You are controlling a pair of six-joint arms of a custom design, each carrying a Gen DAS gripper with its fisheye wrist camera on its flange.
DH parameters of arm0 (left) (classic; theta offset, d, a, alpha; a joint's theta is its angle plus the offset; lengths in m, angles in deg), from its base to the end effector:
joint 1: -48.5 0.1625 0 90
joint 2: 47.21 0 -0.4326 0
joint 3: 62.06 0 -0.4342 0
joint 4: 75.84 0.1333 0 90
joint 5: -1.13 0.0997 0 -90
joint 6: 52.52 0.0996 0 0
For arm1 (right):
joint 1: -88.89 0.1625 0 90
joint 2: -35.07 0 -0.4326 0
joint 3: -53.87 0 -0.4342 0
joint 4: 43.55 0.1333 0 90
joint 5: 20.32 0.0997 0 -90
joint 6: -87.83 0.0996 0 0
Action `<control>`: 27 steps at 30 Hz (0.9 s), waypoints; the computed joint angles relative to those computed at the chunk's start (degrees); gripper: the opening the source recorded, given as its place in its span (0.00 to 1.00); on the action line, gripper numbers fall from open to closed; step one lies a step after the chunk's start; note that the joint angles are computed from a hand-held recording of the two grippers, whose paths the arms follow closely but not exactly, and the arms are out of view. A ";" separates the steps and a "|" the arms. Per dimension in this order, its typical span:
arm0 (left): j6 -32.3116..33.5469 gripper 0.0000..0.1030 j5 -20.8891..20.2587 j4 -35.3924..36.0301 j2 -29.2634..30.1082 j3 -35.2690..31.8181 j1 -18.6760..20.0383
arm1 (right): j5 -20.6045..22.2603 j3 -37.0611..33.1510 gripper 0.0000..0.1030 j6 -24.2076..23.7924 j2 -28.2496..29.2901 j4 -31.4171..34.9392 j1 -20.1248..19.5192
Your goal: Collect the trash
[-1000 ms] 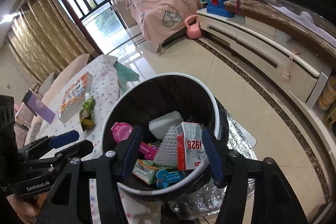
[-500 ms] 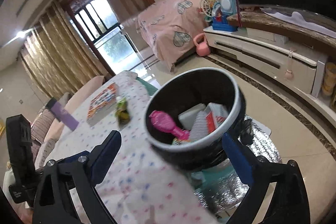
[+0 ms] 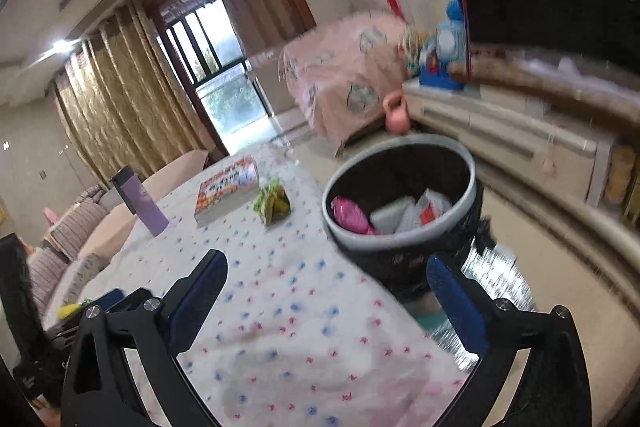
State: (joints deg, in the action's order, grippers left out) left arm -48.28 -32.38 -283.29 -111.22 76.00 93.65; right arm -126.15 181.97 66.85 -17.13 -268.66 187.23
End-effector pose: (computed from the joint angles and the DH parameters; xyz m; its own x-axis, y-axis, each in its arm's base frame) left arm -0.1422 -0.4497 0.1624 -0.7554 0.0213 -0.6550 0.5698 0.5149 -0.6404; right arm 0.1782 -0.4835 0.1198 -0.8939 -0.0952 0.4380 -0.4223 0.5060 -0.7521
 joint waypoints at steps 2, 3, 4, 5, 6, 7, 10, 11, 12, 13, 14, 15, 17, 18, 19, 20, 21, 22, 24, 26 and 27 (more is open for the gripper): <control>4.67 1.00 3.31 -8.77 2.02 1.12 -1.66 | -0.73 0.57 1.00 -3.62 1.38 -6.38 1.57; 6.82 1.00 4.37 -12.13 2.90 1.20 -2.06 | -1.09 0.92 1.00 -6.62 2.79 -11.41 2.62; 9.68 1.00 5.80 -16.55 4.28 1.29 -2.65 | -1.18 1.09 1.00 -8.66 3.79 -14.58 3.17; 12.55 1.00 7.14 -20.60 5.63 1.22 -3.06 | -1.39 1.21 1.00 -10.66 5.00 -17.88 3.66; 13.91 1.00 8.28 -22.66 6.37 1.29 -3.37 | -1.57 1.06 1.00 -11.52 5.68 -19.30 3.85; 15.20 1.00 9.21 -24.49 6.95 1.26 -3.39 | -1.39 1.17 1.00 -12.34 6.52 -20.97 3.83; 14.63 1.00 9.48 -26.12 6.59 2.42 -3.19 | -1.17 1.12 1.00 -12.45 8.05 -22.24 3.22; 14.91 1.00 9.76 -27.42 6.87 2.48 -3.03 | -1.27 0.98 1.00 -12.41 8.70 -22.83 2.92; 14.90 1.00 10.04 -28.26 7.02 2.56 -2.81 | -1.18 0.97 1.00 -12.23 8.98 -23.11 2.69; 14.49 1.00 10.21 -28.40 7.01 2.84 -2.77 | -0.98 0.90 1.00 -11.90 9.47 -23.58 2.29; 14.54 1.00 10.50 -28.84 7.20 2.80 -2.55 | -1.00 0.92 1.00 -11.81 9.88 -24.21 2.07; 14.54 1.00 11.24 -29.44 7.52 2.94 -2.63 | -0.97 0.89 1.00 -11.97 10.43 -25.40 1.73; 13.19 1.00 11.81 -28.70 7.59 3.47 -2.54 | -0.76 0.70 1.00 -12.49 11.32 -26.96 1.36; 12.76 1.00 11.86 -28.68 7.72 3.68 -2.50 | -0.66 0.98 1.00 -12.61 11.47 -27.58 1.33; 12.62 1.00 11.91 -28.90 7.87 3.87 -2.42 | -0.62 0.94 1.00 -12.79 11.68 -28.07 1.33; 12.95 1.00 11.89 -29.28 8.12 3.92 -2.39 | -0.57 0.99 1.00 -13.04 11.92 -28.69 1.41; 13.47 1.00 12.05 -29.79 8.44 3.86 -2.42 | -0.56 0.92 1.00 -13.55 12.15 -29.13 1.56; 13.90 1.00 12.33 -30.32 8.82 3.78 -2.48 | -0.62 0.86 1.00 -13.88 12.28 -29.24 1.62; 14.95 1.00 12.40 -31.63 9.43 3.56 -2.60 | -0.99 0.62 1.00 -14.34 12.79 -29.47 1.79; 16.77 1.00 12.46 -34.02 10.04 3.44 -2.84 | -1.16 0.57 1.00 -14.71 13.16 -29.41 1.85; 17.54 1.00 12.73 -34.94 10.43 3.23 -3.03 | -1.02 0.49 1.00 -14.78 13.33 -29.33 1.71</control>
